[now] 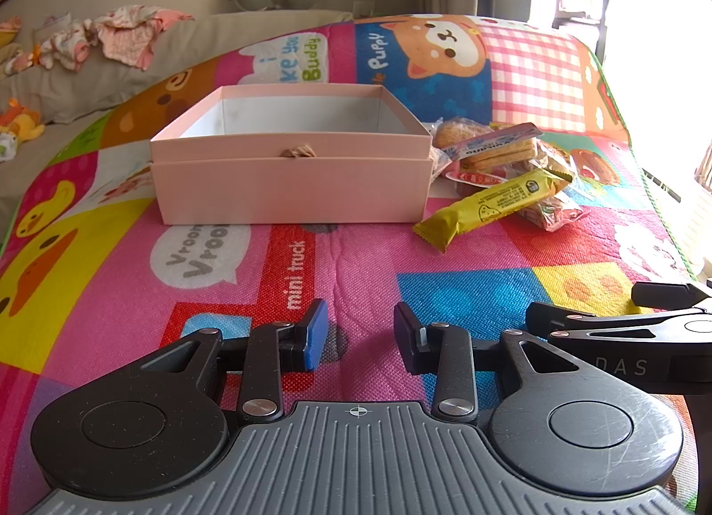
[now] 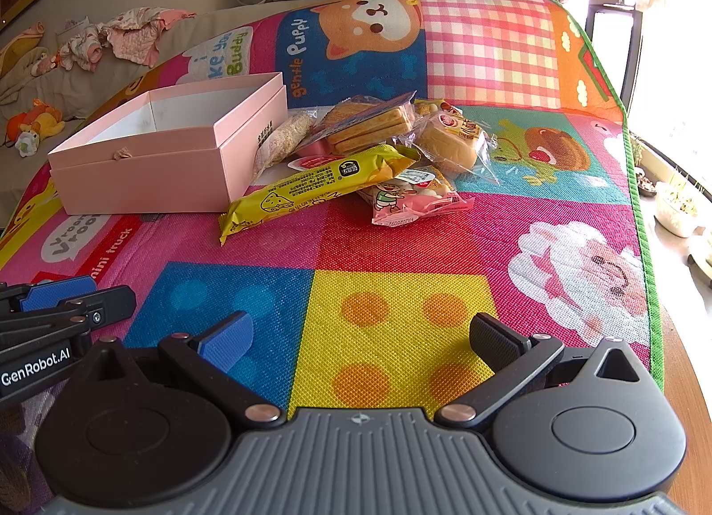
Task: Organize objects
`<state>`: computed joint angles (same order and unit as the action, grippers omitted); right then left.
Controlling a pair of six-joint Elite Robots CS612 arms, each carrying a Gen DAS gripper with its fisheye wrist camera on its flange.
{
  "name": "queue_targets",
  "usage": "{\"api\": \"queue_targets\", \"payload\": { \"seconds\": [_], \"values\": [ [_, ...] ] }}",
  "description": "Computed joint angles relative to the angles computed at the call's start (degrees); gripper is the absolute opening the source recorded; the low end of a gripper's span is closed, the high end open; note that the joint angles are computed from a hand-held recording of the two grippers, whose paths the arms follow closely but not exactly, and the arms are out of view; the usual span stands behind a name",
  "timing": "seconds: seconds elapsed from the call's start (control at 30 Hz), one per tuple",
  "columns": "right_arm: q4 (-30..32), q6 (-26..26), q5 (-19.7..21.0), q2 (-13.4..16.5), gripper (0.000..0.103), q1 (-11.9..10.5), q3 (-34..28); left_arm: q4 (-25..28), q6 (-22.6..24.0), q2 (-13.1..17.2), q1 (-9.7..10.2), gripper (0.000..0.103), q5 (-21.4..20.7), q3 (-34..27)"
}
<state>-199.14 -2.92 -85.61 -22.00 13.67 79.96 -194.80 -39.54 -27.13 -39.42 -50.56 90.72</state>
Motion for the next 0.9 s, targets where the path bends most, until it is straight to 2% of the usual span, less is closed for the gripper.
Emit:
{"api": "queue_targets", "payload": {
  "seconds": [0.67,0.9],
  "values": [
    [0.0,0.0,0.0,0.0,0.103,0.0,0.0,-0.2,-0.2,0.0,0.00,0.039,-0.1,0.0],
    [0.0,0.0,0.0,0.0,0.103,0.0,0.0,1.2,0.2,0.0,-0.20,0.039,0.6,-0.3]
  ]
}}
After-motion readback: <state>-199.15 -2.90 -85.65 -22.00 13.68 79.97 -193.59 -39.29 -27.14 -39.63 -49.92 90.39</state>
